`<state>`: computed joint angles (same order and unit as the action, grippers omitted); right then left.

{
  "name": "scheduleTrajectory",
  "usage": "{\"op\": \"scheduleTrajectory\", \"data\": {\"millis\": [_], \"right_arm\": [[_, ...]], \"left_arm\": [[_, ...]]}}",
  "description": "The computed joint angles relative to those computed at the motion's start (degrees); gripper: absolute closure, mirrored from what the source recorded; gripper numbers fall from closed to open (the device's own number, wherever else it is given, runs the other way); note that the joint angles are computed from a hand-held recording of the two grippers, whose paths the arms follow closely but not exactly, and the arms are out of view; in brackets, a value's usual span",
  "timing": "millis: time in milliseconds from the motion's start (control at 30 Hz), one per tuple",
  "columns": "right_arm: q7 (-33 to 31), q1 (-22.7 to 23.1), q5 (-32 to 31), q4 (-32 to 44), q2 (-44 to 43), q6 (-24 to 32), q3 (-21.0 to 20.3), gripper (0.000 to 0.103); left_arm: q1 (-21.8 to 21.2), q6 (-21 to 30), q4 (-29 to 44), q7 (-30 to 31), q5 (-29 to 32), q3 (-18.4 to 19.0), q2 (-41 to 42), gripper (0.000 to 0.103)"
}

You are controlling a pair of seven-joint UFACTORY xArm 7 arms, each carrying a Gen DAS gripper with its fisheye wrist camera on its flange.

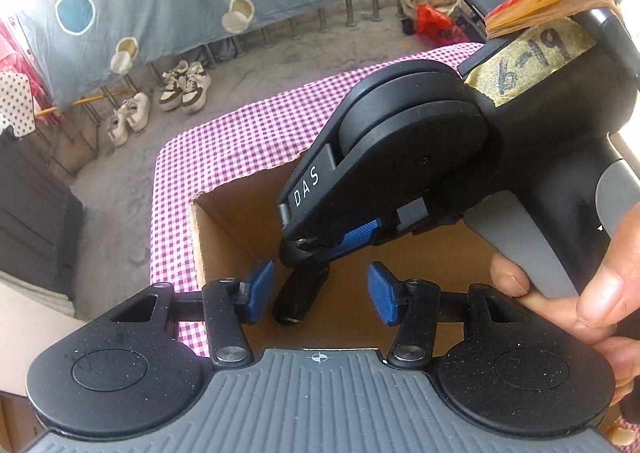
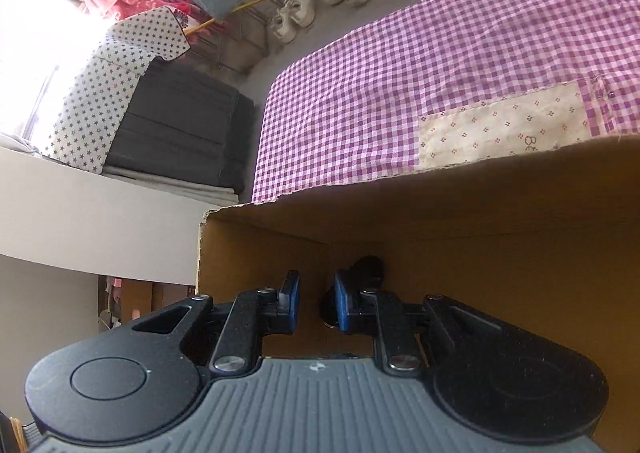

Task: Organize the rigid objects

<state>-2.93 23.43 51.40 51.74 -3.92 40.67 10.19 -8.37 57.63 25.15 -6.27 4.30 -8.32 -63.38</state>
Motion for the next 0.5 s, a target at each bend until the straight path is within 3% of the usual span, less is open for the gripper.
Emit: {"op": "scheduleTrajectory", "data": {"millis": [100, 267, 500], "right_arm": [[-0.6, -0.1, 0.6, -0.8, -1.5, 0.0, -0.3, 0.083], [-1.1, 0.0, 1.2, -6.0, -12.0, 0.9, -2.5, 0.083], [3.3, 0.7, -3.7, -19.1, -42.4, 6.1, -7.7, 0.082]], "left_arm": [[-0.5, 0.5, 0.1, -0.1, -0.6, 0.5, -1.8, 0.050], [-1.3, 3.3, 1.2, -0.1, -2.0, 0.7, -7.5, 0.050], [-4.8, 12.7, 4.4, -0.4, -6.3, -0.9, -21.1, 0.046]]}}
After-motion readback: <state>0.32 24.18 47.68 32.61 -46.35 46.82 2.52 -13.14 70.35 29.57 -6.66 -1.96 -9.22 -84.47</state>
